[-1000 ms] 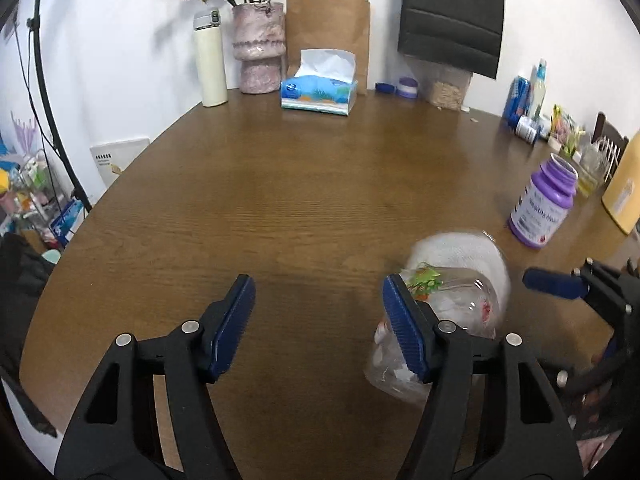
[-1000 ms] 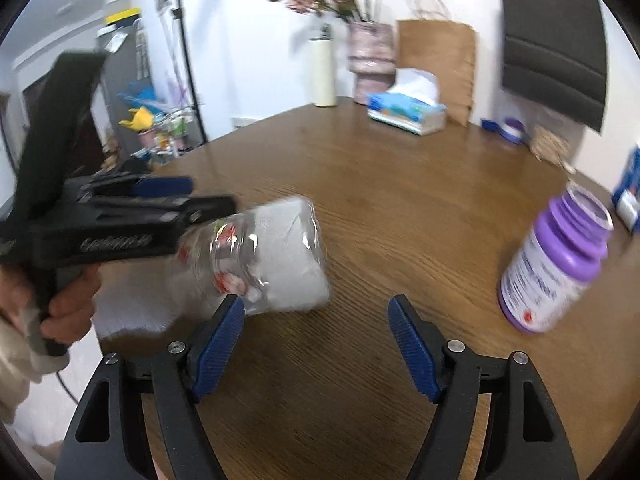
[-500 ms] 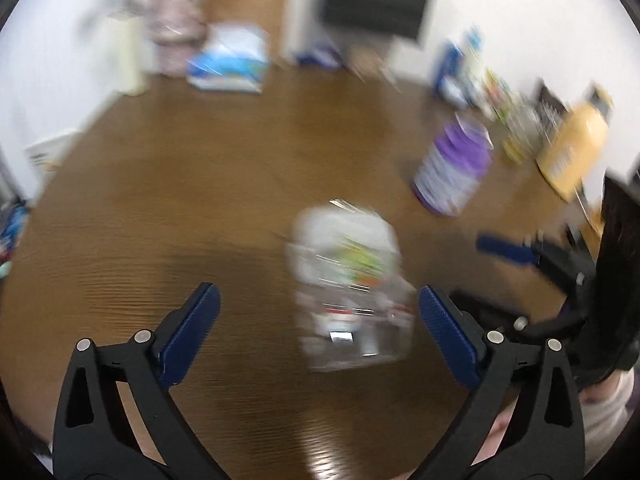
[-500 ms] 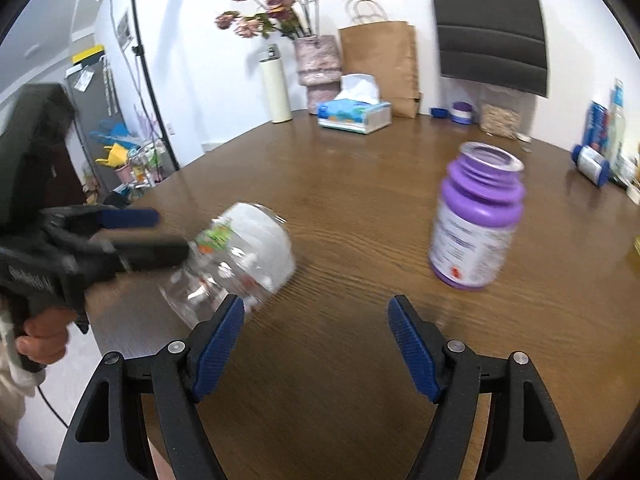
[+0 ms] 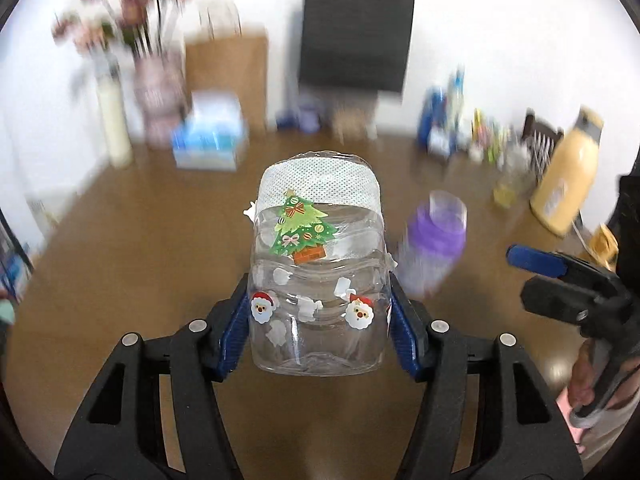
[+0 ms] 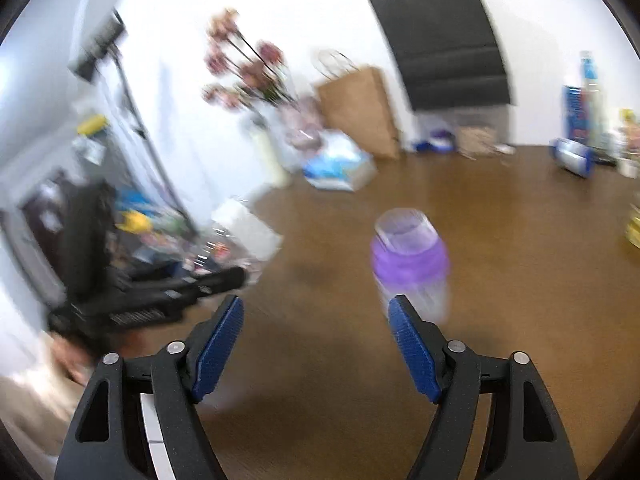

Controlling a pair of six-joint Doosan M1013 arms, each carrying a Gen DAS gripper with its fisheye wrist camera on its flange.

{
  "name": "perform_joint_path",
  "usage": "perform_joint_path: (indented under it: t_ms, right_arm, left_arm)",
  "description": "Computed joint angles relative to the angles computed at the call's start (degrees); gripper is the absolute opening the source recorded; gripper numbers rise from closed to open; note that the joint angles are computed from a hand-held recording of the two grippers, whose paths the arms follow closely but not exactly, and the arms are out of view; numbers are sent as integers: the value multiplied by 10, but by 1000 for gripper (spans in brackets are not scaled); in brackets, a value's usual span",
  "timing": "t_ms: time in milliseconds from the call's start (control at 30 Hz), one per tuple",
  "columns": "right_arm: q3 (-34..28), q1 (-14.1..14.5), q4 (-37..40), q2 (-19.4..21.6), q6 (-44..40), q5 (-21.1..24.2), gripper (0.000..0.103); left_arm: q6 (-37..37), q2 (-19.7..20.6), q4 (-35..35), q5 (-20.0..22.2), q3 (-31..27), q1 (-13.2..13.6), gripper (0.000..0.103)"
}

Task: Flip cup upright
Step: 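Grasp the cup with the left tool while the right tool opens and releases it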

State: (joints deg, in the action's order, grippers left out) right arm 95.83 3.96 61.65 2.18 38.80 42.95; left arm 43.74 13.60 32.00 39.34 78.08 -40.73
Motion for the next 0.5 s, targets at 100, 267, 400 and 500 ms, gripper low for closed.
perform_joint_path:
  t_ms: [100,267,400,500]
  right_arm:
    - [-69,-14,76,45,-15,98,95]
    - [-179,-9,123,130,46,223,96]
    - [-223,1,152,180,84,291,84]
    - [-246,10,145,200,95,297,66]
  left_arm:
    - [-38,2,83,-17,-12,-6,57]
    - [-96,10,169,-57,-12,0,57]
    - [-135,6,224,-98,13,2,58]
    - [-133,11,202,-115,9,14,60]
